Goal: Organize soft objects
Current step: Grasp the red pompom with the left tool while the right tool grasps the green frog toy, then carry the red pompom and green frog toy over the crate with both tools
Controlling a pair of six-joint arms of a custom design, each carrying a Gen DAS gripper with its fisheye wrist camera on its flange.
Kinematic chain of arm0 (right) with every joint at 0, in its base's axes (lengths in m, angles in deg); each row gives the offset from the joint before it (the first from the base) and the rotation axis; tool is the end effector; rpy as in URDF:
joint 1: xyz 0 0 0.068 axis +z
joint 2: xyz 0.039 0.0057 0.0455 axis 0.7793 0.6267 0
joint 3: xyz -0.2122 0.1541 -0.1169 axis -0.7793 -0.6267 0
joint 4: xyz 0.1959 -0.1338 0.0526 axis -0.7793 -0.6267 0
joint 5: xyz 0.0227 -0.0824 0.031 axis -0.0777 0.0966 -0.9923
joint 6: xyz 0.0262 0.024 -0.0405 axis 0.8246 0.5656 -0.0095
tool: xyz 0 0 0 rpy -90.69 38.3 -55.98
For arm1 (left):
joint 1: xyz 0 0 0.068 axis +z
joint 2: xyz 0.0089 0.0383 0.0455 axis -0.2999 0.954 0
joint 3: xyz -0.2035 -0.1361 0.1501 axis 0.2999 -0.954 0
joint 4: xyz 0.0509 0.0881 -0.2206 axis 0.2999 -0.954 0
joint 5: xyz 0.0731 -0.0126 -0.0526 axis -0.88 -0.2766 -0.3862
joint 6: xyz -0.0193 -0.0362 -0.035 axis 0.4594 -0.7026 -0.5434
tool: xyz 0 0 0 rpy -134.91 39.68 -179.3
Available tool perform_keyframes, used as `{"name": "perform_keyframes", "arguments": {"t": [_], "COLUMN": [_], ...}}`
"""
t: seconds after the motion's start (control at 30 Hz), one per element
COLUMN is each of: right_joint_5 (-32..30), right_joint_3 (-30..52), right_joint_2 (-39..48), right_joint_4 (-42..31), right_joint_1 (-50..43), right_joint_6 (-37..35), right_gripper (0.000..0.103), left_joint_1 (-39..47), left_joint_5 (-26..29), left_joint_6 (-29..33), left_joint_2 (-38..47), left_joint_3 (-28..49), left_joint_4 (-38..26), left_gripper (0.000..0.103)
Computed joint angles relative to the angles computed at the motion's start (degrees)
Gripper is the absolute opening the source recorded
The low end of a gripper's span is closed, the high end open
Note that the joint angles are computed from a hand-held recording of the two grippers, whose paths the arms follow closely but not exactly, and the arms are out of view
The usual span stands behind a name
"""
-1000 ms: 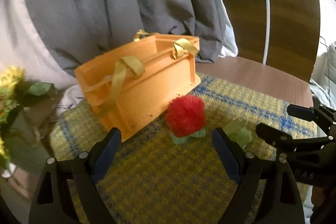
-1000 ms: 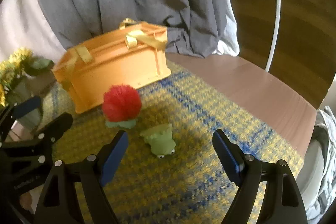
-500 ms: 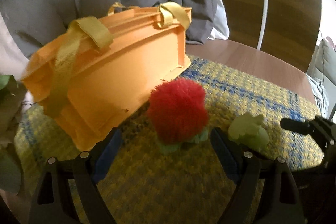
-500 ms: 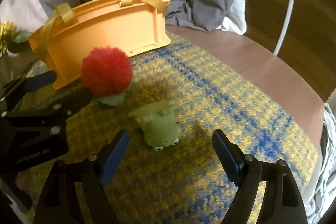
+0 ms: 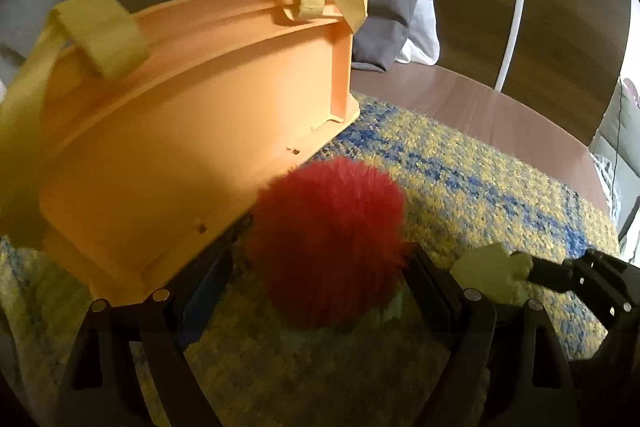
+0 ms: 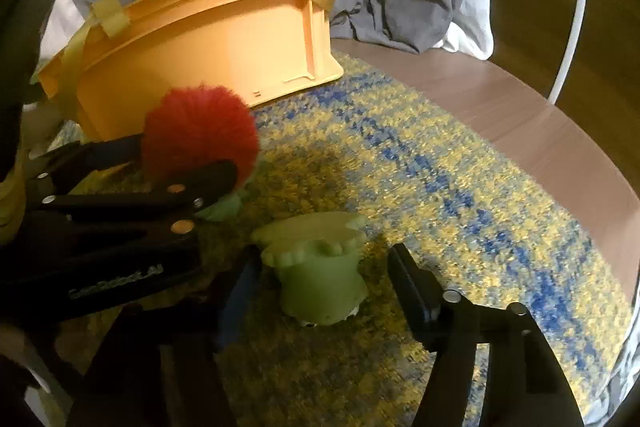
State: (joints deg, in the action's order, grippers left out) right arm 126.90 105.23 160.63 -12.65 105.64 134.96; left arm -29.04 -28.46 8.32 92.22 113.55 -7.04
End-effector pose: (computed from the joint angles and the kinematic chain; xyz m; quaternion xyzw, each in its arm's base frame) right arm 0.2621 0.3264 0.0534 0.2195 0.9028 -0.0364 0.3681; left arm 0.3819 -0.0940 0.0795 0.3970 0.8384 -0.1553 0.3396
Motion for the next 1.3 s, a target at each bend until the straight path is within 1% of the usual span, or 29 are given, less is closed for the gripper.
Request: {"name": "perform_keyframes", "arguments": {"t": [0.13,0.23,0.33,0.37,0.4,0.47,0.5,0.57,0.77,0.87,1.17,1.3], "right_joint_5": [-1.3,-1.1,-1.3,-1.2,-1.0,-0.9,-1.0,-0.9,-0.3,0.6,4.8,6.5], "right_joint_3": [-0.6,-1.0,-1.7,-1.4,-1.3,-1.8,-2.0,-2.1,-3.3,-4.1,-4.8,-6.4], "right_joint_2": [0.2,0.2,0.0,0.0,0.1,-0.1,-0.2,-0.3,-1.3,-2.2,-5.4,-7.7], "right_joint_4": [2.6,3.1,3.8,3.4,2.8,3.2,3.5,3.5,3.5,3.0,-0.5,0.2], "right_joint_1": [-0.5,-0.7,-0.9,-0.9,-0.9,-1.2,-1.2,-1.2,-0.7,-0.1,1.7,2.3], "right_joint_6": [-0.9,0.1,1.5,2.0,2.8,3.5,3.8,4.0,5.3,5.9,7.6,6.9], "right_gripper": [0.054,0.053,0.053,0.053,0.053,0.053,0.053,0.052,0.052,0.052,0.052,0.052], "left_joint_1": [-1.4,-2.2,-2.4,-2.4,-2.4,-2.3,-2.2,-2.0,-0.8,0.2,2.9,3.9], "left_joint_5": [-1.4,-2.5,-3.2,-3.2,-3.2,-3.3,-3.1,-2.9,-2.4,-1.6,0.2,0.4], "left_joint_6": [0.0,-0.4,-0.7,-0.8,-0.9,-1.1,-1.1,-1.0,0.1,0.1,-1.6,-3.4], "left_joint_2": [0.8,1.1,1.7,1.8,1.9,1.9,1.8,1.2,-2.4,-4.5,-10.5,-14.6], "left_joint_3": [0.6,0.1,1.5,2.0,2.3,2.7,2.7,2.1,-2.0,-3.6,-9.1,-12.1], "left_joint_4": [1.0,3.0,1.3,0.5,0.1,-0.7,-0.9,-0.4,2.6,2.6,4.7,5.0], "left_gripper": [0.086,0.083,0.067,0.057,0.05,0.042,0.041,0.039,0.038,0.038,0.038,0.038]}}
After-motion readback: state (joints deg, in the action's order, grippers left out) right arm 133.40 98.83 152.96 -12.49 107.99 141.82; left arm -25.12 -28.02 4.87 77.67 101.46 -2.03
